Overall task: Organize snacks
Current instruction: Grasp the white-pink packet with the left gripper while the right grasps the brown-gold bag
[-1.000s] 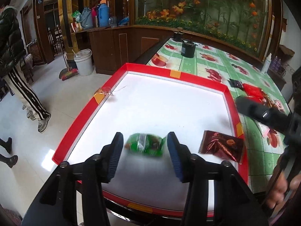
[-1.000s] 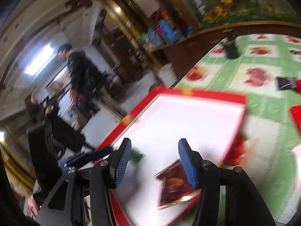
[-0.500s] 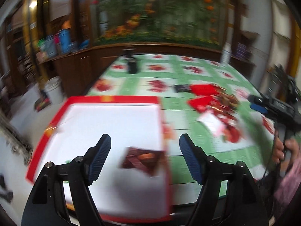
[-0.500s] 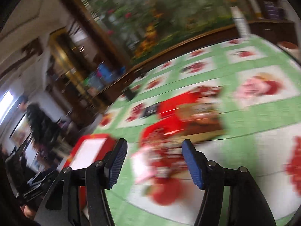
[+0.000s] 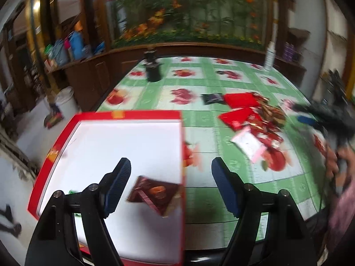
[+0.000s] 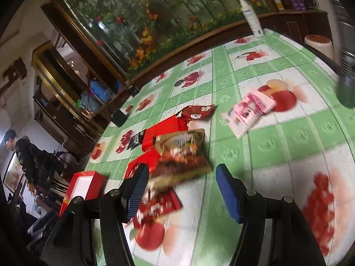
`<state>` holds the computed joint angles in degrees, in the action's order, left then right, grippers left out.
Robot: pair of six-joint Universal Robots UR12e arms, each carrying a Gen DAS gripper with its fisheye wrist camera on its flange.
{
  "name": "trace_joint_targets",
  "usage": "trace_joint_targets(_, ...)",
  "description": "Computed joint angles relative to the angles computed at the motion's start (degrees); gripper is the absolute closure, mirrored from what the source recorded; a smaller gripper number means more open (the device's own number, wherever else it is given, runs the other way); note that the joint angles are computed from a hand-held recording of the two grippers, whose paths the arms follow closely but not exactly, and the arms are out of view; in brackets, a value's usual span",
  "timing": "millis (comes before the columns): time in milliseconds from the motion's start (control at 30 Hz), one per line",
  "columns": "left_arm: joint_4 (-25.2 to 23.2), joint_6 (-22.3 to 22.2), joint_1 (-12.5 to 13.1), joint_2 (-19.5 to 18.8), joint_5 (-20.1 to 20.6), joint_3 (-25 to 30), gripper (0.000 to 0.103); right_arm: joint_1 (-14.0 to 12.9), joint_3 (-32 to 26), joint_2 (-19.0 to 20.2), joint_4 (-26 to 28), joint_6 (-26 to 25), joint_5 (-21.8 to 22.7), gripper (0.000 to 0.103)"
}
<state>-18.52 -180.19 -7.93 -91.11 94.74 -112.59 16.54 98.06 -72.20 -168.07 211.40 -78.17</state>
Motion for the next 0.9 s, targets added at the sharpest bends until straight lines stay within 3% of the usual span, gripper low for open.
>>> trace_joint_targets(267,-5.83,2.16,-3.13,-3.66,-5.42,4.83,0.028,1.16,-10.08,5.93,11.92,-6.72,-1.00,0.031)
trace_joint_targets(333,-7.09,1.65,-4.08,-5.36,-5.03,6.44,0.028,1.88,-10.79,6.41,14.21,-8.64,-3.75,0.032)
trace_joint_targets(367,-7.74,0.96,-4.43,-6.38,-5.03,7.34,0.028,2.24,-11.00,6.57,15.20,-9.78,-5.51,0.037)
trace_joint_targets(467,-10.73,-1.69,-5.19,-8.91,-4.25,9.80,0.028,2.50,-10.33,6.56,14.01,-11.13,-7.08,0.047)
trace_joint_targets(533,-11.73,-3.88,-5.23,-10.32,-5.06,11.08,0.028,2.65,-10.18,6.38,13.91,-10.92,-8.64,0.047)
trace_joint_targets(767,-14.92,-10.80,-5.71,-14.05,-4.55,14.88,0.028,1.77,-10.06,6.32,14.30,-8.41,-5.98,0.046)
trace_joint_targets(900,-15.44,-12.35,-6.00,-14.80,-3.91,15.65,0.028,1.54,-10.14,6.32,14.69,-7.83,-5.28,0.045)
